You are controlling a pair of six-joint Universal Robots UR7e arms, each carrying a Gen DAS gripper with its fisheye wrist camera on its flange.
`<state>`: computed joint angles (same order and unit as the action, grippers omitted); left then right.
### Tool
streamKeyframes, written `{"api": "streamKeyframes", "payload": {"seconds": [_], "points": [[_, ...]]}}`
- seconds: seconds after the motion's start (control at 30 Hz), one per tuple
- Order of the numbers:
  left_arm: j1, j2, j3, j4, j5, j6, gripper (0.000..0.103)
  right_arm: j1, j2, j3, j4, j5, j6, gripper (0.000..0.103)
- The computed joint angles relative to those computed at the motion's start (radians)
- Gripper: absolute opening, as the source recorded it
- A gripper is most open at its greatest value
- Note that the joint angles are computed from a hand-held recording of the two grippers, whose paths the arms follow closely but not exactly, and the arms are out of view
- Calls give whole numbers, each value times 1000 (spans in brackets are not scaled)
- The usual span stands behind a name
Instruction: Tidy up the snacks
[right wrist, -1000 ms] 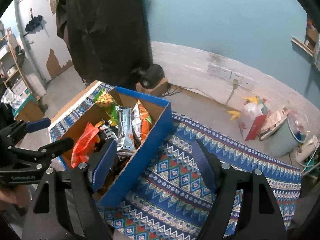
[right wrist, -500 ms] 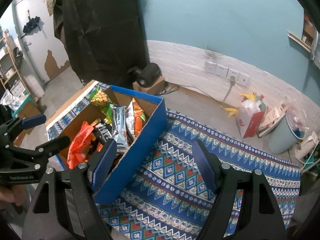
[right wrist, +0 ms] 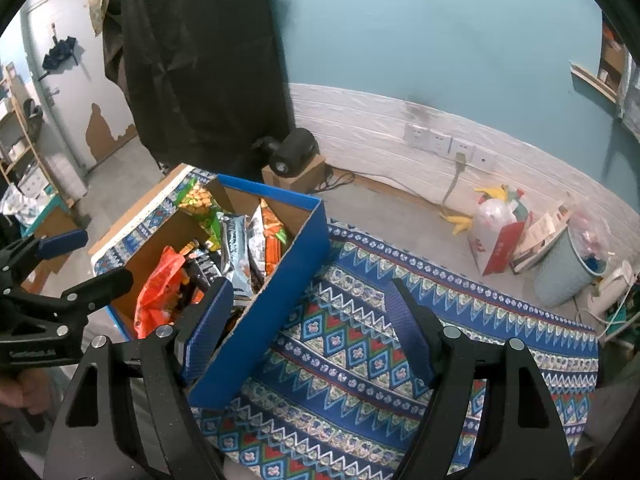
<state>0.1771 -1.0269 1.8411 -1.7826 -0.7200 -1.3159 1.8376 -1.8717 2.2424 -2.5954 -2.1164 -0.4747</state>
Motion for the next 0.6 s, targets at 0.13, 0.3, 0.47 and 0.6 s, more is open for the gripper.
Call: {"api": "streamKeyframes", "payload": {"seconds": [0.13,0.3,0.47,0.6], "points": [[-1,2,-2,9,2,-8,99,2,0,0,2,-3,1,77],[7,0,-7,18,-21,-23,99,2,0,1,-1,-3,0,77],[7,2,-14,47,-24,-45,99,3,0,3,-2,-10,0,77],[5,1,-14,49,-28,-45,99,4,-2,2,5,-13,3,77]]}}
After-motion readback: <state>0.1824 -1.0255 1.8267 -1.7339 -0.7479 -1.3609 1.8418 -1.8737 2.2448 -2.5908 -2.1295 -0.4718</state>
